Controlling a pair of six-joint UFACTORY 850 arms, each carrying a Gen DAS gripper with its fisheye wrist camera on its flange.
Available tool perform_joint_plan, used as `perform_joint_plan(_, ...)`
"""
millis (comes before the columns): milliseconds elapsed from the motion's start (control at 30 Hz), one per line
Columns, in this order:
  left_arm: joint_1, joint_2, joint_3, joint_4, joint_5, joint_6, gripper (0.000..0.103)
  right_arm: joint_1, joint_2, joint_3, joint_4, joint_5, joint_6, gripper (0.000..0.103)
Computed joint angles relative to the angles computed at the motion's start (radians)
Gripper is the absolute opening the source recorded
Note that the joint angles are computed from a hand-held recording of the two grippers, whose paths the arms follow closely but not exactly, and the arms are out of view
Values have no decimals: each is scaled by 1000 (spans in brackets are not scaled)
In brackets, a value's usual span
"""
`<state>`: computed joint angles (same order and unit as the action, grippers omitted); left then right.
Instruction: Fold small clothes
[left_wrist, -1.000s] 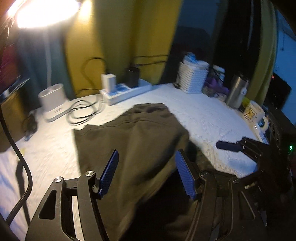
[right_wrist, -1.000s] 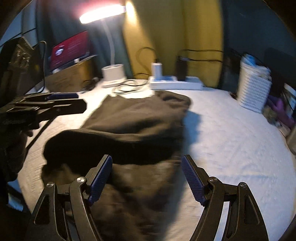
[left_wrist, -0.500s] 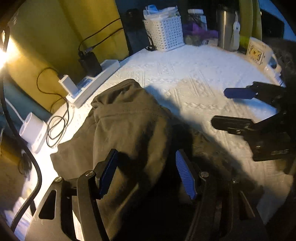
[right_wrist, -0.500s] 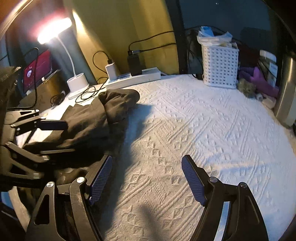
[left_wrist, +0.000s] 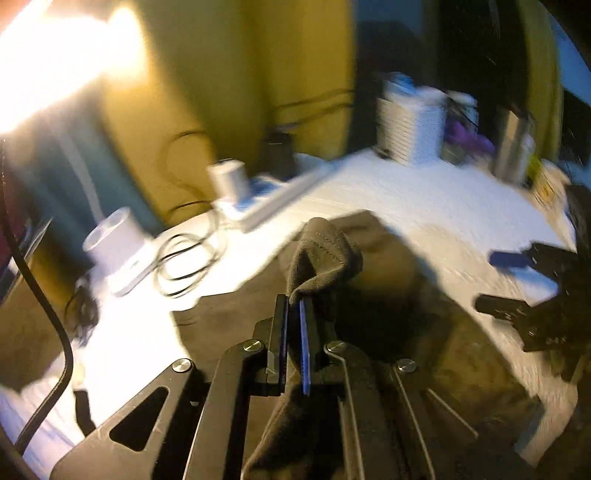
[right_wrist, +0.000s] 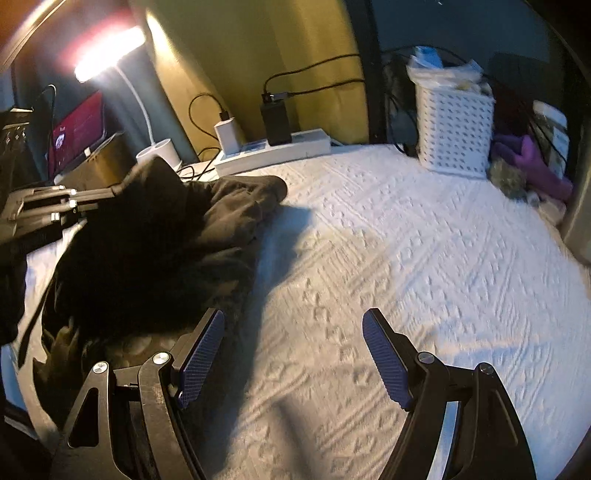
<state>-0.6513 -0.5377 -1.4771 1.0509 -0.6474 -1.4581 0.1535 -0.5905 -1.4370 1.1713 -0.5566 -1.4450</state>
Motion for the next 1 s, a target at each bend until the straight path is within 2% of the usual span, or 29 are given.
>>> perform_joint_plan(100, 47, 59, 117, 75, 65, -186, 4, 18, -9, -25, -9, 1, 5, 79)
perform_joint_plan(333, 115, 94, 236, 89, 125, -347, 5, 64, -43, -91, -82, 6, 68, 79)
perform_joint_plan(467, 134, 123, 284, 108, 181, -431, 9, 84, -65, -122, -147, 17, 133, 79)
perform_joint_plan(533, 122, 146, 305, 197, 175, -525, 26, 89, -71, -129, -167, 21, 153, 79)
perform_joint_plan(600, 108, 171, 326, 309, 166, -645, 57, 92, -75, -134, -182, 23, 167, 79)
perform_joint_plan(667, 98, 184, 333, 407, 162, -741, 64, 94, -78, -139, -195, 25, 180, 79)
perform_joint_plan(733, 99, 179, 322, 455, 195, -752, 64, 95, -80, -142, -196, 25, 180, 79)
perform_joint_plan(767, 102, 163, 304, 434, 223, -698, 64, 95, -80, -143, -196, 26, 182, 79)
perform_joint_plan(900, 131, 58, 201, 114, 310, -309, 64, 93, -78, -144, -187, 30, 181, 79)
perform_joint_plan(933, 141, 37, 187, 46, 336, -240, 61, 91, -77, -143, -185, 31, 180, 79)
perform_joint_plan(1000, 148, 26, 183, 1, 361, -194, 17, 88, -77, -144, -185, 33, 185, 79)
